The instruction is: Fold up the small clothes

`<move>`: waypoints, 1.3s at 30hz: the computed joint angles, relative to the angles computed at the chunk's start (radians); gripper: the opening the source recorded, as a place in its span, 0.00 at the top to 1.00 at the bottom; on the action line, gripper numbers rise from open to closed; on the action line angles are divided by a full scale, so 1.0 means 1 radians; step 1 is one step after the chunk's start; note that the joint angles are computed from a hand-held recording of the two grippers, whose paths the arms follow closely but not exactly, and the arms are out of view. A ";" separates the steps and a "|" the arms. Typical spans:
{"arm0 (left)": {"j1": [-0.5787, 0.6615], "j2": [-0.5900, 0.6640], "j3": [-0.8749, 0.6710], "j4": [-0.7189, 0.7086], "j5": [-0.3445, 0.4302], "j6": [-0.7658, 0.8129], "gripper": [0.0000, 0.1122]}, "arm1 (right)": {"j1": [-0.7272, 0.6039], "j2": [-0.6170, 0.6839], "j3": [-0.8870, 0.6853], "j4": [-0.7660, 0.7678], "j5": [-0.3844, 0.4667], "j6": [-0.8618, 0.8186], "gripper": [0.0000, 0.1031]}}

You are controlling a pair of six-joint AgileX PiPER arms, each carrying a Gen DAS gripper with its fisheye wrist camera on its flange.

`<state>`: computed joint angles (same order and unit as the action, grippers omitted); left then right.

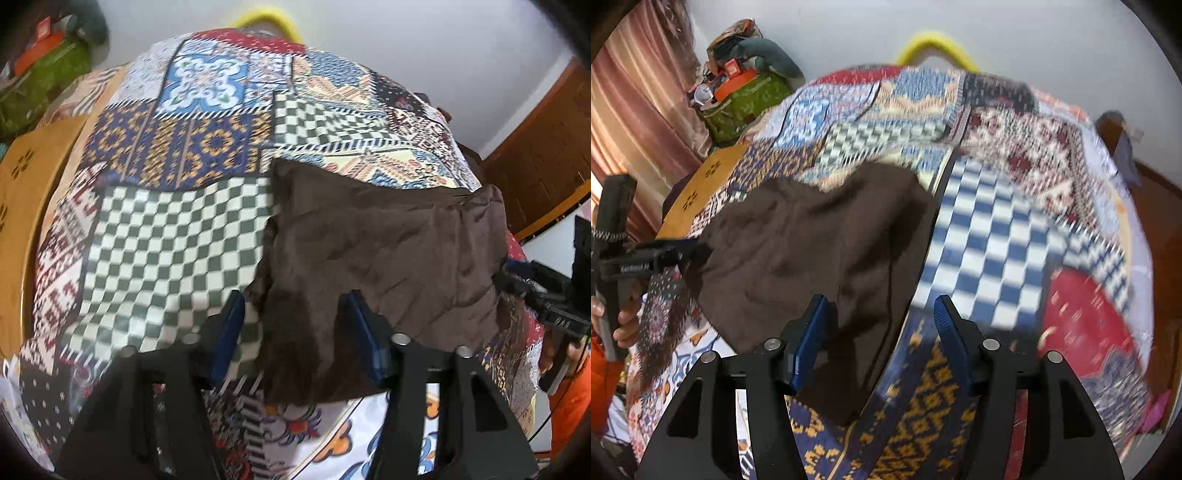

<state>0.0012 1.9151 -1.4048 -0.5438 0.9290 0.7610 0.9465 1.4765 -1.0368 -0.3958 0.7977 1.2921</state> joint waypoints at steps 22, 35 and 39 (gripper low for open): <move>-0.032 -0.063 0.103 -0.005 0.080 0.068 0.78 | 0.129 -0.095 0.176 -0.126 -0.190 0.270 0.89; 0.032 -0.426 0.459 0.039 0.037 0.168 0.61 | 0.483 -0.134 0.163 -0.228 0.133 0.603 0.84; 0.037 -0.419 0.412 0.026 0.051 0.181 0.61 | 0.526 -0.163 0.147 -0.294 0.217 0.679 0.75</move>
